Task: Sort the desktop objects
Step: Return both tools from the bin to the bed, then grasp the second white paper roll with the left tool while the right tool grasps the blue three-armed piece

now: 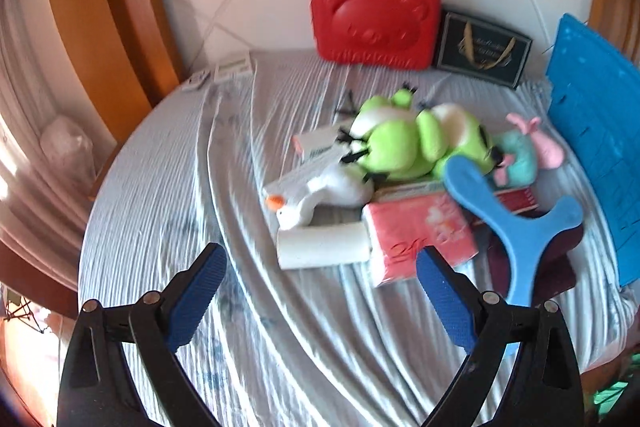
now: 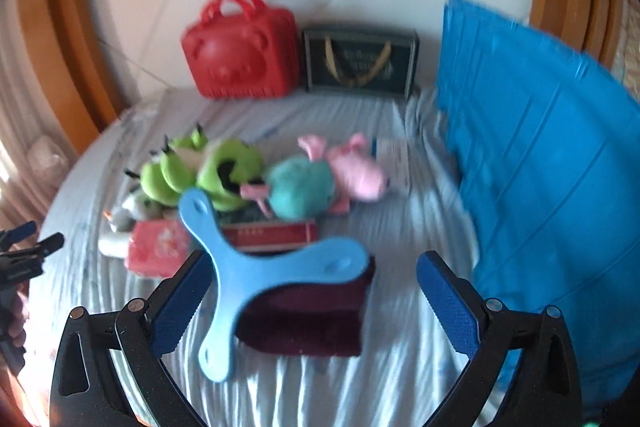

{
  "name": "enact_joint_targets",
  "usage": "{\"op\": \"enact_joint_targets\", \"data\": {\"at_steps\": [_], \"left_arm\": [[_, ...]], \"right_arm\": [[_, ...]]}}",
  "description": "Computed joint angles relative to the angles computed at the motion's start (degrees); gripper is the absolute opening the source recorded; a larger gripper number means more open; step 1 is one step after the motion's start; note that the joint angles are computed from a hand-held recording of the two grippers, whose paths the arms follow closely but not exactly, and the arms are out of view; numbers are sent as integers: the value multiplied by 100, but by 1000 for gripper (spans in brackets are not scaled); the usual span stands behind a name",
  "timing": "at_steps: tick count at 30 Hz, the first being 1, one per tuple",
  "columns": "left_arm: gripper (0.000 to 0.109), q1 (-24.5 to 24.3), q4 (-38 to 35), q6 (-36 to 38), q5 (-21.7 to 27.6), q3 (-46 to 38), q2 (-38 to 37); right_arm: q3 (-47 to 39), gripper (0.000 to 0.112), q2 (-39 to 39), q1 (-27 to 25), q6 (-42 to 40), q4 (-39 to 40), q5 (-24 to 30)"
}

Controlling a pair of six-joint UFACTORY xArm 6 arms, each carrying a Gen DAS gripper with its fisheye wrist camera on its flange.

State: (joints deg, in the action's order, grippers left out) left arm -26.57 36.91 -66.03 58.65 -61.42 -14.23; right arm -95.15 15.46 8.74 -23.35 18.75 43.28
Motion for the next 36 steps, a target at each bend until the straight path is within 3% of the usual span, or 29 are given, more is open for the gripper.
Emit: {"op": "enact_joint_targets", "data": {"at_steps": [9, 14, 17, 22, 26, 28, 30, 31, 33, 36], "left_arm": [[97, 656, -219, 409, -966, 987, -127], [97, 1127, -668, 1607, -1634, 1099, 107], [94, 1240, -696, 2210, -1849, 947, 403], [93, 1325, -1366, 3550, -2159, 560, 976], [93, 1306, -1985, 4426, -1989, 71, 1605], [92, 1218, -1689, 4272, -1748, -177, 1868], [79, 1101, -1251, 3935, -1570, -294, 1966], [75, 1068, -1206, 3752, -1419, -360, 1972], [62, 1124, -1714, 3595, -1187, -438, 1919], [56, 1319, -2754, 3491, -1139, -335, 1751]], "right_arm": [[506, 103, 350, 497, 1073, -744, 100], [313, 102, 644, 692, 1407, -955, 331], [82, 87, 854, 775, 1507, -935, 503], [-422, 85, 1282, 919, 1784, -1076, 753], [-839, 79, 1668, 992, 2130, -1396, 923], [-990, 69, 1801, 999, 2259, -1578, 950], [-1102, 49, 1879, 959, 2285, -1547, 993], [-1155, 47, 1905, 929, 2293, -1530, 1024], [-1285, 46, 1961, 847, 2187, -1301, 1163], [-1418, 46, 2042, 795, 2116, -1205, 1264]]}}
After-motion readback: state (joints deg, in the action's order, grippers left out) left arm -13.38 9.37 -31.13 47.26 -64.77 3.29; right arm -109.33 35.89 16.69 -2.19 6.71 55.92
